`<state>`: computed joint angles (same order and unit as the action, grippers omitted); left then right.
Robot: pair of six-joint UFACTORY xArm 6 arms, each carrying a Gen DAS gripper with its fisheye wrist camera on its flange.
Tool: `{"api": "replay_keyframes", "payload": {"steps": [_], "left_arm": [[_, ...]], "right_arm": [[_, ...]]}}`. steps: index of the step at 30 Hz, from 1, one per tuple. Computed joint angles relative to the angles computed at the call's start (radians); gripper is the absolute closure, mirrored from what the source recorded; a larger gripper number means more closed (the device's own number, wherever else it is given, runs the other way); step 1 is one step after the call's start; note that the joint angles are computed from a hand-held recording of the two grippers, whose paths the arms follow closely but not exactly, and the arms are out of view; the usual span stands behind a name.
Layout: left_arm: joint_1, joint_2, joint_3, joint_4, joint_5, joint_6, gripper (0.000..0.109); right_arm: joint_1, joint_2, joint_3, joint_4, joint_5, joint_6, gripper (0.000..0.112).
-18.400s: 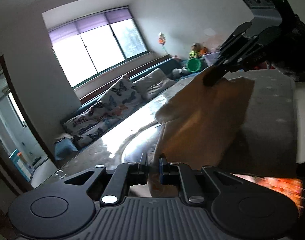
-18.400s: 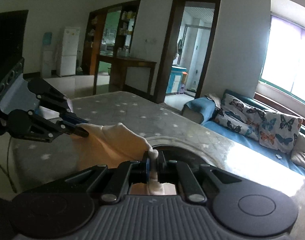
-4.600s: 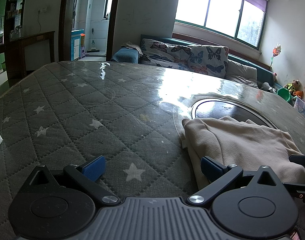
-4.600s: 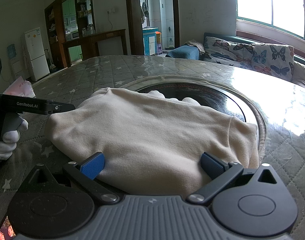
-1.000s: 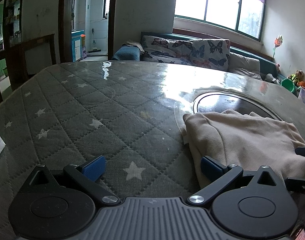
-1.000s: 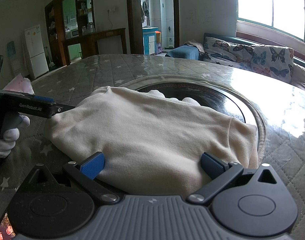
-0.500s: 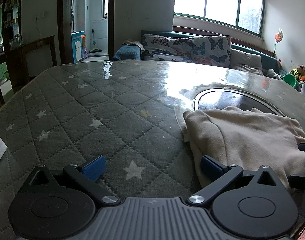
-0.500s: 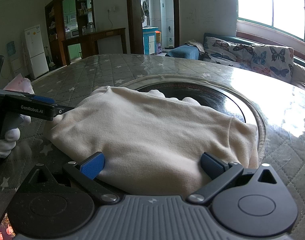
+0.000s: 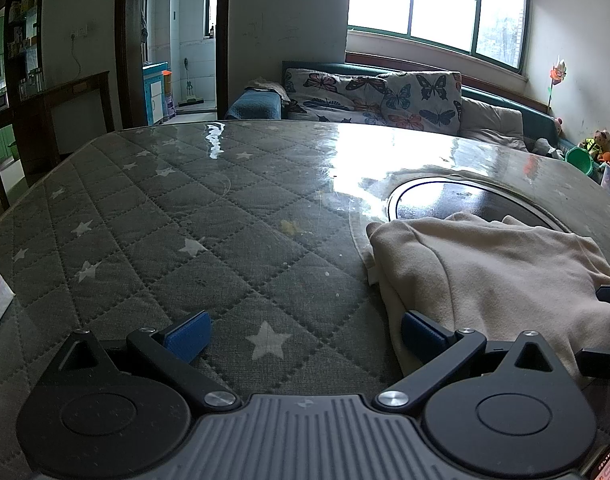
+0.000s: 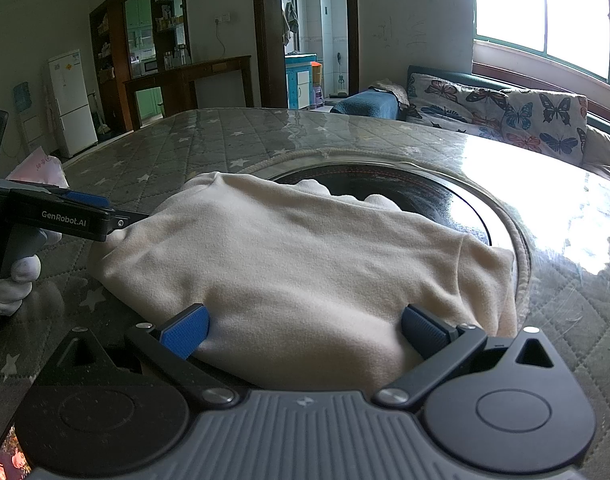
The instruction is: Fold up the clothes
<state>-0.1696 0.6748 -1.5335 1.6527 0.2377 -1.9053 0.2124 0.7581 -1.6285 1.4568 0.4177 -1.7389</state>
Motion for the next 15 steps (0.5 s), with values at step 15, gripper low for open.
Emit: {"api": "replay_keyframes", "payload": {"steps": [15], "left_arm": [[-0.004,0.002,-0.003,-0.02,0.006,0.022,0.006]], "right_arm": [[0.0,0.004,-0.004,-0.005,0.002,0.009,0.009]]}}
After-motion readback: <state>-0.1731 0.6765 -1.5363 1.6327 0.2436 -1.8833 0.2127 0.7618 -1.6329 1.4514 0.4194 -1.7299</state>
